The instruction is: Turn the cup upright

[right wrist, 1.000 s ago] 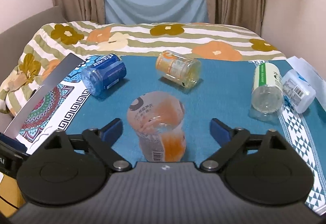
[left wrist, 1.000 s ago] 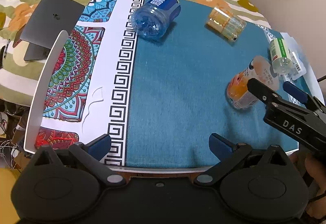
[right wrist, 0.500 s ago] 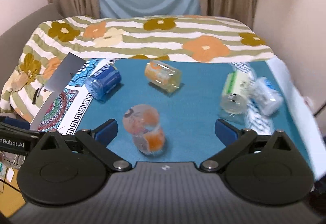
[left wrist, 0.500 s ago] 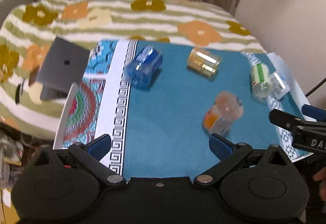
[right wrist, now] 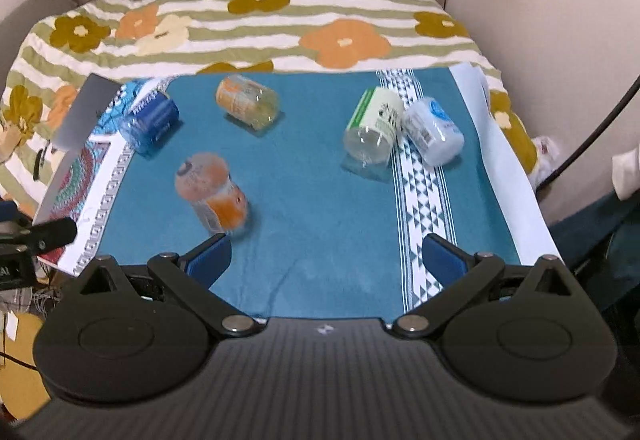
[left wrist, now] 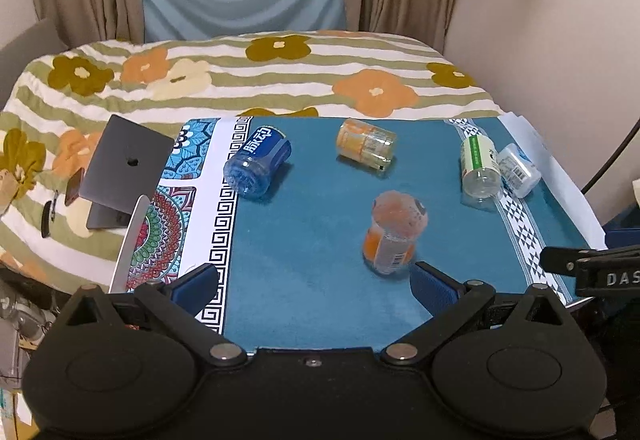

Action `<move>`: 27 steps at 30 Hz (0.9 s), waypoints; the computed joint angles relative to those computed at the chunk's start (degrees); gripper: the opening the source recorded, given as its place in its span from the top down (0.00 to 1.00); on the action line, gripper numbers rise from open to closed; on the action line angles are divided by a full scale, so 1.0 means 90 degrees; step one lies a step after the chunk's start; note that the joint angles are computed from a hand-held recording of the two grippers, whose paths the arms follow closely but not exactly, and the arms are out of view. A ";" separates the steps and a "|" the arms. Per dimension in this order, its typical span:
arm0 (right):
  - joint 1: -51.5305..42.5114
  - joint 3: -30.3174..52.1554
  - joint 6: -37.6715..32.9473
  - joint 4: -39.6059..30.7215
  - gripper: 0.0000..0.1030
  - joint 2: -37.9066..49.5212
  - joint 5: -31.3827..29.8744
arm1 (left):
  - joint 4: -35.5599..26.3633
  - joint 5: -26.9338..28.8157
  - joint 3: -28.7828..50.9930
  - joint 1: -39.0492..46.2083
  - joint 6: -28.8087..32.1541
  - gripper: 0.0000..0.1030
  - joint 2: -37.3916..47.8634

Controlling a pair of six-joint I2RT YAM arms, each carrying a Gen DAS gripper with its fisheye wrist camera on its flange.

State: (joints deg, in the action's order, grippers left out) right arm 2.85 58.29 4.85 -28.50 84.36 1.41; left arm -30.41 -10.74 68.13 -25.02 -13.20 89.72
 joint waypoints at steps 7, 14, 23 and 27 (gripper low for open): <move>-0.0021 -0.0123 -0.0003 -0.0056 0.00 -0.0051 -0.0149 | 0.0060 -0.0203 -0.0108 -0.0153 -0.0051 0.00 -0.0084; -0.0068 -0.0110 -0.0008 -0.0043 0.00 -0.0085 -0.0182 | 0.0088 -0.0408 -0.0145 -0.0302 -0.0077 0.00 -0.0128; -0.0185 -0.0188 -0.0071 0.0011 0.00 -0.0187 -0.0197 | 0.0125 -0.0468 -0.0160 -0.0401 -0.0111 0.00 -0.0148; -0.0189 -0.0225 -0.0073 0.0011 0.00 -0.0237 -0.0191 | 0.0124 -0.0491 -0.0159 -0.0442 -0.0112 0.00 -0.0163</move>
State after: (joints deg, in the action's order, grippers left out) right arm 1.15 56.27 4.18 -28.41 82.23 -0.31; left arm -29.30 -15.16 66.70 -29.00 -14.21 88.26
